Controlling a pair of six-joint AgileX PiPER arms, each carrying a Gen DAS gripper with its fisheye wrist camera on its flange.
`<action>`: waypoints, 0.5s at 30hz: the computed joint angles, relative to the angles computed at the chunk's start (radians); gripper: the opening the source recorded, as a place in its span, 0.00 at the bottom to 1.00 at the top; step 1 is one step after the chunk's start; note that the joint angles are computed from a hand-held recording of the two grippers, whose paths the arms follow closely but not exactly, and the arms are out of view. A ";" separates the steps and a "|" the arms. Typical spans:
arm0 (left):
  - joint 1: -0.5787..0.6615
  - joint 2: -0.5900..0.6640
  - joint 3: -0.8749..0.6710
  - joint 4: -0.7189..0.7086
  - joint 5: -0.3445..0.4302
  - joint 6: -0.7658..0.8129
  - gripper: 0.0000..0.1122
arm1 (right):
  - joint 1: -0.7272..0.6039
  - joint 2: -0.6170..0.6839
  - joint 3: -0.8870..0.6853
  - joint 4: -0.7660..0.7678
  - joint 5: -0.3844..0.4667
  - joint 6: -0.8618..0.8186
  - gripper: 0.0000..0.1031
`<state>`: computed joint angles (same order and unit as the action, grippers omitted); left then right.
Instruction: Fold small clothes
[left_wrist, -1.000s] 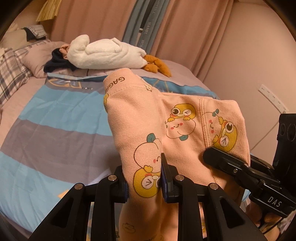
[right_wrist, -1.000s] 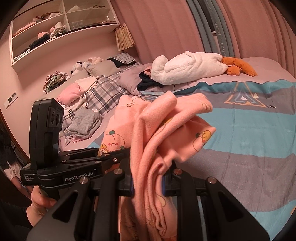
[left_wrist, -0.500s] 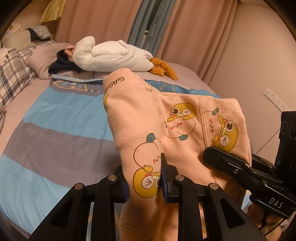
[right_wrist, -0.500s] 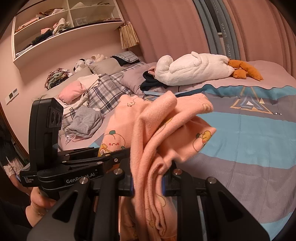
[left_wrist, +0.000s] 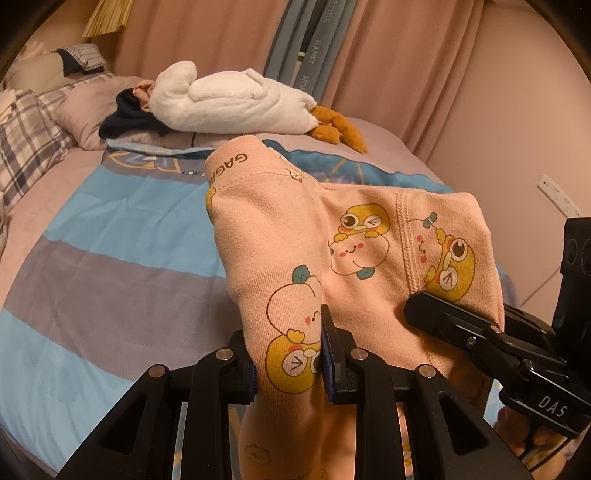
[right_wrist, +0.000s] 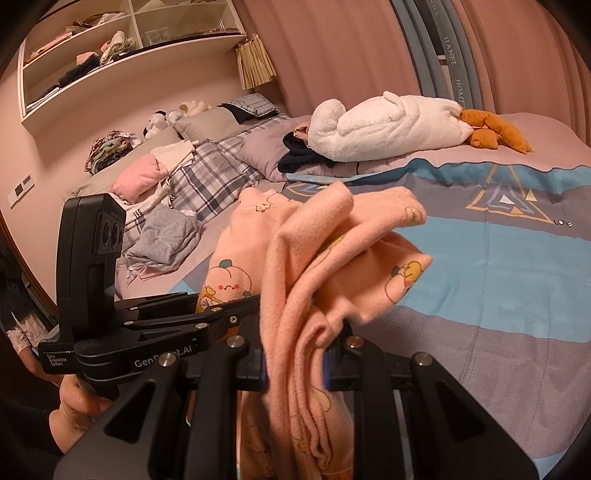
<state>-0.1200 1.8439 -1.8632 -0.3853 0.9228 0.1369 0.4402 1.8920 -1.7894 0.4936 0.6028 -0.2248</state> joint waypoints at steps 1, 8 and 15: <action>0.002 0.006 -0.008 0.001 0.003 -0.001 0.22 | -0.003 0.009 -0.011 0.001 0.005 0.000 0.20; 0.008 0.068 -0.084 0.015 0.033 -0.014 0.22 | -0.002 0.080 -0.104 -0.020 0.033 0.025 0.20; 0.021 0.152 -0.195 0.024 0.074 -0.020 0.22 | -0.009 0.154 -0.200 -0.030 0.064 0.041 0.20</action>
<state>-0.0991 1.9954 -2.0583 -0.3608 0.9972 0.1173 0.4314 2.0463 -1.9896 0.4637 0.6667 -0.1833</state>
